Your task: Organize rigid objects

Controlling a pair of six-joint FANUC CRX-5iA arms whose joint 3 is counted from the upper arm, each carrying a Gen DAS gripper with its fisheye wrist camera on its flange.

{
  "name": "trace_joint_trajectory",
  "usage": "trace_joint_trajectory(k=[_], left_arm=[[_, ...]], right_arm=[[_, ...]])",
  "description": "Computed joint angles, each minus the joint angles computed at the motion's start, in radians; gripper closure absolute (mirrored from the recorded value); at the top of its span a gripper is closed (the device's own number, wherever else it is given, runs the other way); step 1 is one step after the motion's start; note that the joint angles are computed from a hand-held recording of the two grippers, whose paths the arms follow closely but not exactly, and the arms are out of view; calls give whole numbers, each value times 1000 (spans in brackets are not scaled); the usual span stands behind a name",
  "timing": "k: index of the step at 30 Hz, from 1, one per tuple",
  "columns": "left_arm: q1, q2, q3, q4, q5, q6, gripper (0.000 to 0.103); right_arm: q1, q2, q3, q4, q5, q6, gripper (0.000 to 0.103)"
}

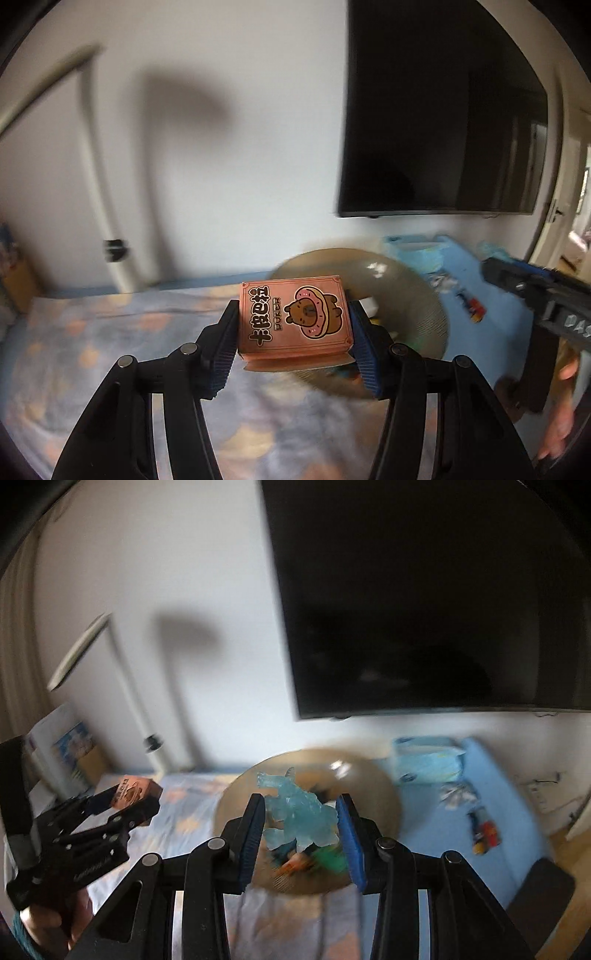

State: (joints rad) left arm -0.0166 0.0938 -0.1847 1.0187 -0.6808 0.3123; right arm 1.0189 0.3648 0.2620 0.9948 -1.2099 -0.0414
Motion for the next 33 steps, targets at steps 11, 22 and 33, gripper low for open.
trace_joint_trajectory(k=[11,22,33], left_arm=[[-70,125,64,-132,-3,136,49],[7,57,-10,1,24,40,24],[238,-96,-141,79,-26,-14,24]], right_arm=[[-109,-8,-33,-176,20,-10,64],[-103,10,-5,-204,-1,-2,43],[10,118,203,-194,-9,126,43]])
